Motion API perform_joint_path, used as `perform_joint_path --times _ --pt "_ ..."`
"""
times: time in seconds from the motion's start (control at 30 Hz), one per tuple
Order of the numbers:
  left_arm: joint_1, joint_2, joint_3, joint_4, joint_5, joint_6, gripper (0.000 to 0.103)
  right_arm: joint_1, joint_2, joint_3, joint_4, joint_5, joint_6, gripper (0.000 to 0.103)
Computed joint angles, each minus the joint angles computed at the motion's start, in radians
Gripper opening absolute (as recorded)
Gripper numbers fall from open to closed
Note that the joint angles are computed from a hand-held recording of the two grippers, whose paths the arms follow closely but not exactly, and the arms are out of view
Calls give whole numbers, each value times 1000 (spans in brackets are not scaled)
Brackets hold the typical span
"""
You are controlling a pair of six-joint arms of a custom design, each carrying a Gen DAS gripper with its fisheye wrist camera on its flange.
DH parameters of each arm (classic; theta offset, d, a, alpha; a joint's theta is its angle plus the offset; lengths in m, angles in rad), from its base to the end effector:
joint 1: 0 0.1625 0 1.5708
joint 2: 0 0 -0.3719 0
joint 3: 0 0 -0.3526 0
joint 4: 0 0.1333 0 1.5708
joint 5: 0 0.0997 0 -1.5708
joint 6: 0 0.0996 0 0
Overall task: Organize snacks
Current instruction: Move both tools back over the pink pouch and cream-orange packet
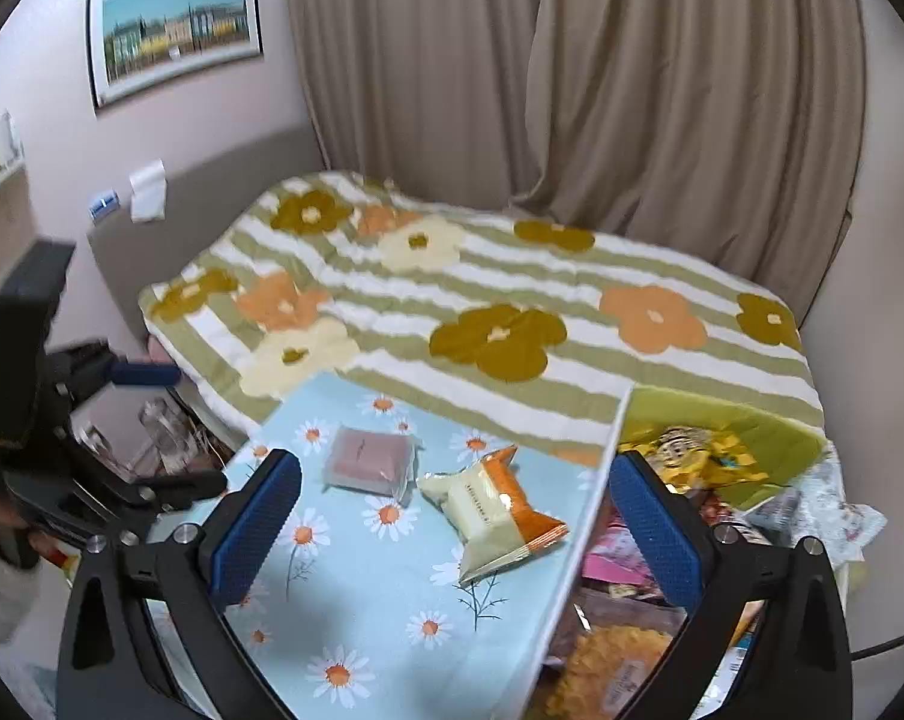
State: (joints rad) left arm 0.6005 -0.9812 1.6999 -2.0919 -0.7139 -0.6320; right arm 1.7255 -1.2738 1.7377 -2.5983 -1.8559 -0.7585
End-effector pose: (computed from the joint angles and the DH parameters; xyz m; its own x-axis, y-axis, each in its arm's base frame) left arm -0.3418 -0.4869 0.1559 -0.6777 0.1762 -0.7139 0.5065 0.8157 -0.2794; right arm 0.1902 -0.5366 0.3328 -0.6155 -0.5741 0.5400 -0.7627 0.6067 -0.2242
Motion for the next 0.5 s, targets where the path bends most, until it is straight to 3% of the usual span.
perform_joint_path --times 0.3,0.5 --pt "177 74 -75 -131 -170 393 100 23 138 -7 -89 -152 -29 102" --pt "271 197 -205 -118 -244 587 100 3 251 -96 -39 -237 -87 102"
